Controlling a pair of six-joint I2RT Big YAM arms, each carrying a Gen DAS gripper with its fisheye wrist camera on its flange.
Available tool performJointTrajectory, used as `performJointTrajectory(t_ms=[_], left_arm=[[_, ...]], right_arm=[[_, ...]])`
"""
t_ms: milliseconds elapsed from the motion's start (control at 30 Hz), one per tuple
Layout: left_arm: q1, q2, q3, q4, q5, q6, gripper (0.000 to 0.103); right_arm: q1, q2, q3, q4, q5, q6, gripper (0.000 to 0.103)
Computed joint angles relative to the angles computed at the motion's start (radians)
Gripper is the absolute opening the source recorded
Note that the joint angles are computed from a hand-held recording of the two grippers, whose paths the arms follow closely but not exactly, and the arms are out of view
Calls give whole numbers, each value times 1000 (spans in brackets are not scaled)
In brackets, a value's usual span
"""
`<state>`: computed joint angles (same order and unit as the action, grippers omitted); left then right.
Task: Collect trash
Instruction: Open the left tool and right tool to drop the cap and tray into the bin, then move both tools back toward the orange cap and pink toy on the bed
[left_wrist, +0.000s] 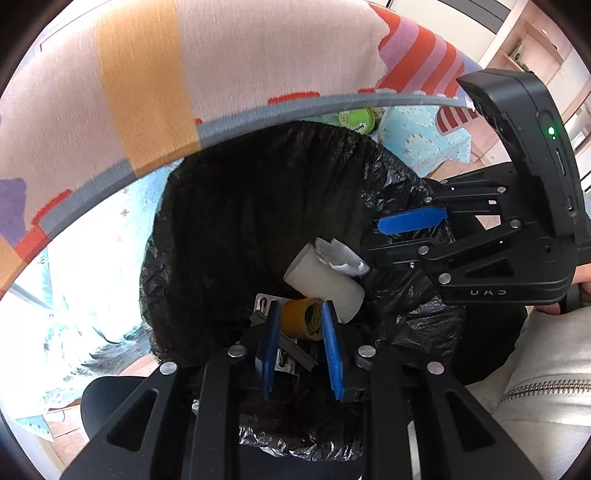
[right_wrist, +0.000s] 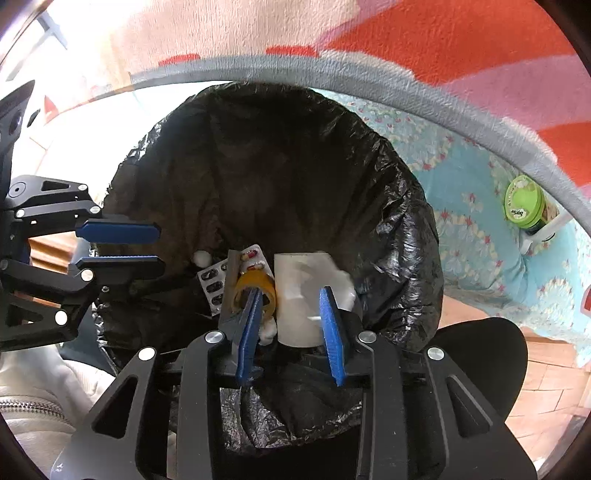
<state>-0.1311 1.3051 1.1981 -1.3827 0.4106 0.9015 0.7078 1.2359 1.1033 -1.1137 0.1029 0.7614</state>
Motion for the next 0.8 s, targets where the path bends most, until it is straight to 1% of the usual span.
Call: performJointTrajectory(t_ms=[167, 233, 267, 300, 367, 567, 800], left_arm=[[15, -13, 20, -14, 23, 0, 22], [23, -23, 27, -18, 35, 5, 30], [27, -29, 34, -18, 44, 8, 38], [31, -36, 40, -20, 55, 11, 42], [41, -46, 55, -38, 84, 33, 42], [66, -71, 100, -60, 132, 52, 42], [84, -78, 169, -77, 184, 69, 42]], right_arm=[[-3, -33, 0, -4, 14, -4, 32], [-2, -41, 6, -6, 25, -7, 32], [-7, -50, -1, 0, 28, -14, 32], [-6, -57, 3, -1, 32, -17, 32], [-10, -70, 9, 0, 34, -26, 32], [3, -112, 43, -8, 69, -40, 32], [12, -140, 113, -22, 119, -89, 32]])
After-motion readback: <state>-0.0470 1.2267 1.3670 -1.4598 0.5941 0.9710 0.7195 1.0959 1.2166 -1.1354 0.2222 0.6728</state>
